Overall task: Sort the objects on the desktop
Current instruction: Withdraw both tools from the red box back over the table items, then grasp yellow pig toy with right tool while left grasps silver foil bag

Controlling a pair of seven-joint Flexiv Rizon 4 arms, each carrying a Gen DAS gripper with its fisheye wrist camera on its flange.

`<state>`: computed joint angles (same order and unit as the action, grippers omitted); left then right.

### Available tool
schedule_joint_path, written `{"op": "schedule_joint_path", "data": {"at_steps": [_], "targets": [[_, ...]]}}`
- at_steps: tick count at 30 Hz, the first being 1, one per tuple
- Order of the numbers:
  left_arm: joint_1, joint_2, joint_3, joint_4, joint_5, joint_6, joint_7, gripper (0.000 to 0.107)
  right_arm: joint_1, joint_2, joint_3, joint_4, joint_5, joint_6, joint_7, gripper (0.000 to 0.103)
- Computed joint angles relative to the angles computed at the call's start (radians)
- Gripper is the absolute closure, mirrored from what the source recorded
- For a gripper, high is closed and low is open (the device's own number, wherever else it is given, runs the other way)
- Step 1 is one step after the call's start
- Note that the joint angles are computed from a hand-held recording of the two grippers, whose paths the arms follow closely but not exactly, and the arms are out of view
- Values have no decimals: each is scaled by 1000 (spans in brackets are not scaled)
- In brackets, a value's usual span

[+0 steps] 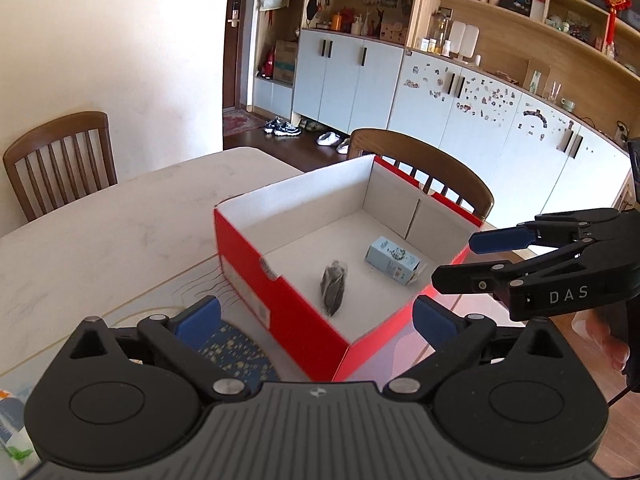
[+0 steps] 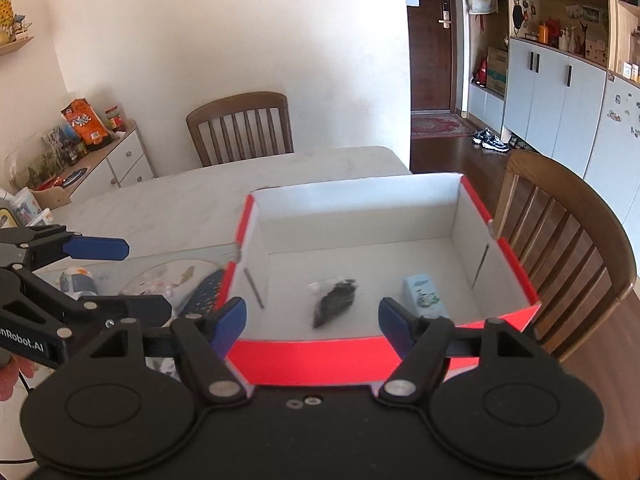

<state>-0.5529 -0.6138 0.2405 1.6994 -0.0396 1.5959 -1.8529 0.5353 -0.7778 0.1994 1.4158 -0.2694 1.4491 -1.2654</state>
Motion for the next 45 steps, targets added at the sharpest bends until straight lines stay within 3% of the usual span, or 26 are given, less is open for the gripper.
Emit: {"op": "schedule_joint_path", "data": {"at_steps": [4,11,15,26,31,45], "targets": [[-81,18,105,52,23,52,-33,4,51,21,-43,41,-13,31,39,30],[-127,71,149,175,-27,170,-2,4,116,46,-85,91,-48,63,106,30],[-210,81,238,253,-92,242,10,4,112,43,-50,97,-64,72,100,30],[-344,88,344,444,-308,383,107,4,194,19,-77,103,-90,103,146,29],[-372,90,344,523,-421,446,149,4,218,5,-85,94,-97,96,168,29],[-298,107,203,677,-646,490,261,4,229,-58,-13,18,-103,6,142,29]]}}
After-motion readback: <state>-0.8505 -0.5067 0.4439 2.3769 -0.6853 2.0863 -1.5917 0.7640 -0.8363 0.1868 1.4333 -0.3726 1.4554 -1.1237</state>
